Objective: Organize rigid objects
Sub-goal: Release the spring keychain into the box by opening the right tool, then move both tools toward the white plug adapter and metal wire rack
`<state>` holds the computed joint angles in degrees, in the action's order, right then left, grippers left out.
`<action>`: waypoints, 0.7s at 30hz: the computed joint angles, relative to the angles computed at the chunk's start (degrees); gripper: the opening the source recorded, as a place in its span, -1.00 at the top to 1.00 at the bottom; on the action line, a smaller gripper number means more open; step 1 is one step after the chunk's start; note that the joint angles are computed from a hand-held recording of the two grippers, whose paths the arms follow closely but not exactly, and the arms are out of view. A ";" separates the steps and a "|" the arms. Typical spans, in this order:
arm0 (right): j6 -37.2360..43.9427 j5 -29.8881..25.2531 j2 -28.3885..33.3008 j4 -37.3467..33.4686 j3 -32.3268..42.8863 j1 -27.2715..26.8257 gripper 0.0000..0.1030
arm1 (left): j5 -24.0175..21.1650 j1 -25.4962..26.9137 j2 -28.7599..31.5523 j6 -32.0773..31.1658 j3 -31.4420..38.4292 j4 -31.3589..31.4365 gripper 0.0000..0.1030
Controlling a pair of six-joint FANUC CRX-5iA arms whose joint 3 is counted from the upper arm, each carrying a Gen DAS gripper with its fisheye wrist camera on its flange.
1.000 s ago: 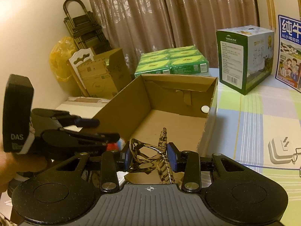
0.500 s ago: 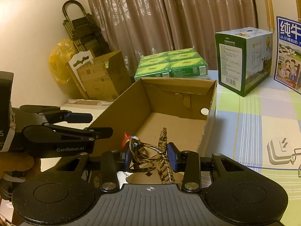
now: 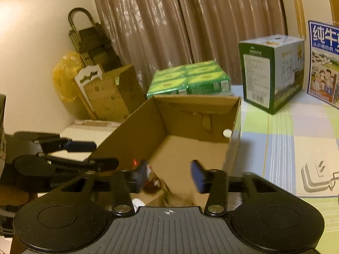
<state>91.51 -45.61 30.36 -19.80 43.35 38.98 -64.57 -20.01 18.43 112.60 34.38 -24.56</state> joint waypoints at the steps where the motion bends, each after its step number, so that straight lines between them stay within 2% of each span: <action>1: 0.42 0.81 -0.45 -0.78 -0.50 -0.29 -0.11 | -0.03 -0.05 -0.08 0.12 -0.06 -0.04 0.02; 7: -0.65 3.78 -3.97 -1.52 -4.55 -1.47 -0.12 | -0.28 -1.07 -0.79 1.97 0.03 -0.80 0.02; 13: -3.10 5.70 -9.11 0.58 -10.81 -2.79 -0.14 | -1.45 -3.45 -0.80 3.64 2.00 -1.28 0.02; 21: -4.34 7.58 -16.81 2.61 -19.48 -5.63 -0.17 | -4.07 -8.37 1.35 5.68 7.72 -2.06 -0.01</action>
